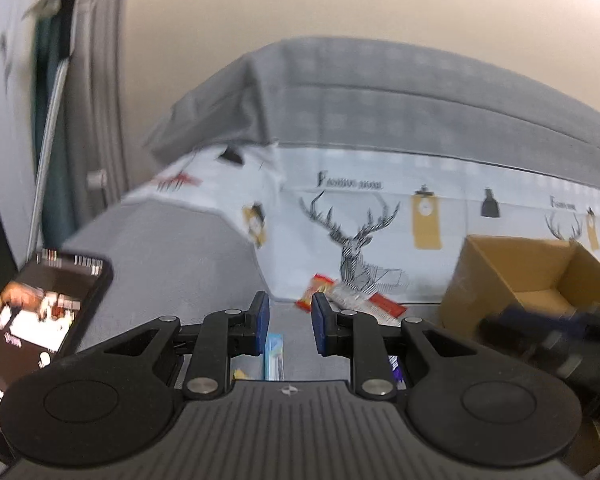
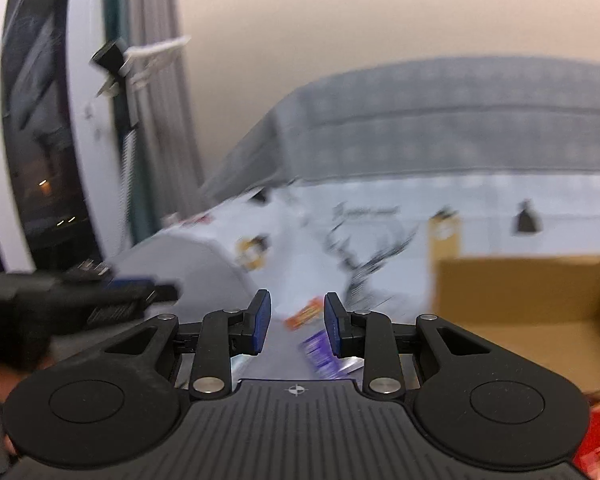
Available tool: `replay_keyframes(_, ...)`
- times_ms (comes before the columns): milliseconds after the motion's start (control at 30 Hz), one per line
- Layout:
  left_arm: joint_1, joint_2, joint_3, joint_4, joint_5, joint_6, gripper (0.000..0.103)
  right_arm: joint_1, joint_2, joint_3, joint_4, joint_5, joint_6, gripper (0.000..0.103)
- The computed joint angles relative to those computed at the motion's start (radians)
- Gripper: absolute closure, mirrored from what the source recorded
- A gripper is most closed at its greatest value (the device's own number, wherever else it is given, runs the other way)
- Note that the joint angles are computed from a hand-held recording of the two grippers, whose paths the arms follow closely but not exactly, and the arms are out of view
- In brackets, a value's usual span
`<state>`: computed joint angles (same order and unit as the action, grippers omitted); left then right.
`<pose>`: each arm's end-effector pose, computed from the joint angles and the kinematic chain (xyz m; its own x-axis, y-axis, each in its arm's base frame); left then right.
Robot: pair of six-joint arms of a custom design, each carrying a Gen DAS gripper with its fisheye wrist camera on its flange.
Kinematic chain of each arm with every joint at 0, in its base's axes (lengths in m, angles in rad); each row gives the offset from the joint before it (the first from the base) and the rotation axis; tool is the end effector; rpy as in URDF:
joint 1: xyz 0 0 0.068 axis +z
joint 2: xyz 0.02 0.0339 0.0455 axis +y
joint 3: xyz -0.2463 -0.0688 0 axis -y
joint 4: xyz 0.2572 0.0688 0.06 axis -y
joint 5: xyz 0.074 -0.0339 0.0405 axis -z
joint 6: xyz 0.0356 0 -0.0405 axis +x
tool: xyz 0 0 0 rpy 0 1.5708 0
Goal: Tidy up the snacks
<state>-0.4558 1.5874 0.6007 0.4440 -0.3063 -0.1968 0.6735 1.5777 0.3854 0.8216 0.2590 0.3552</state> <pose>0.2816 -0.1261 0.1225 -0.4915 0.0333 -0.8702 0.0935 0.9955 -0.0147 0.2195 0.1635 0.1037 -0.4103 0.1027 -0.9062 -0.2919 0.9266 0.2372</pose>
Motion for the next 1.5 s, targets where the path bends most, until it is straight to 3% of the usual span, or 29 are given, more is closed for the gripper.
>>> replay_keyframes(167, 0.032, 0.07, 0.09, -0.107, 0.004, -0.036, 0.078, 0.041, 0.239, 0.209, -0.1, 0.075, 0.005, 0.07)
replay_keyframes(333, 0.057, 0.179, 0.218, -0.286, 0.018, -0.094, 0.078, 0.02, 0.473, 0.447, -0.258, 0.171, 0.078, 0.06)
replay_keyframes(533, 0.058, 0.325, 0.37, -0.473, 0.006, -0.114, 0.078, -0.02, 0.69, 0.661, -0.333, 0.199, 0.088, 0.049)
replay_keyframes(767, 0.051, 0.435, 0.481, -0.584, -0.011, -0.079, 0.078, -0.063, 0.847, 0.846, -0.45, 0.167, 0.09, 0.047)
replay_keyframes(867, 0.051, 0.475, 0.52, -0.625, -0.019, -0.074, 0.078, -0.074, 0.855, 0.834, -0.403, 0.143, 0.081, 0.055)
replay_keyframes(900, 0.05, 0.486, 0.529, -0.634, -0.02, -0.073, 0.078, -0.075, 0.851, 0.825, -0.387, 0.129, 0.069, 0.07)
replay_keyframes(933, 0.049, 0.505, 0.55, -0.647, -0.024, -0.072, 0.078, -0.074, 0.845, 0.82, -0.382, 0.121, 0.063, 0.072)
replay_keyframes(1133, 0.046, 0.545, 0.577, -0.661, -0.034, -0.06, 0.08, -0.071, 0.738, 0.693, -0.346, 0.082, 0.108, 0.073)
replay_keyframes(1267, 0.046, 0.552, 0.578, -0.657, -0.04, -0.052, 0.092, -0.055, 0.609, 0.581, -0.378, 0.052, 0.139, 0.073)
replay_keyframes(1367, 0.054, 0.522, 0.544, -0.622, -0.022, -0.056, 0.099, -0.013, 0.485, 0.468, -0.405, 0.08, 0.159, 0.073)
replay_keyframes(1500, 0.071, 0.421, 0.437, -0.533, 0.061, -0.059, 0.1, 0.063, 0.329, 0.322, -0.467, 0.126, 0.23, 0.073)
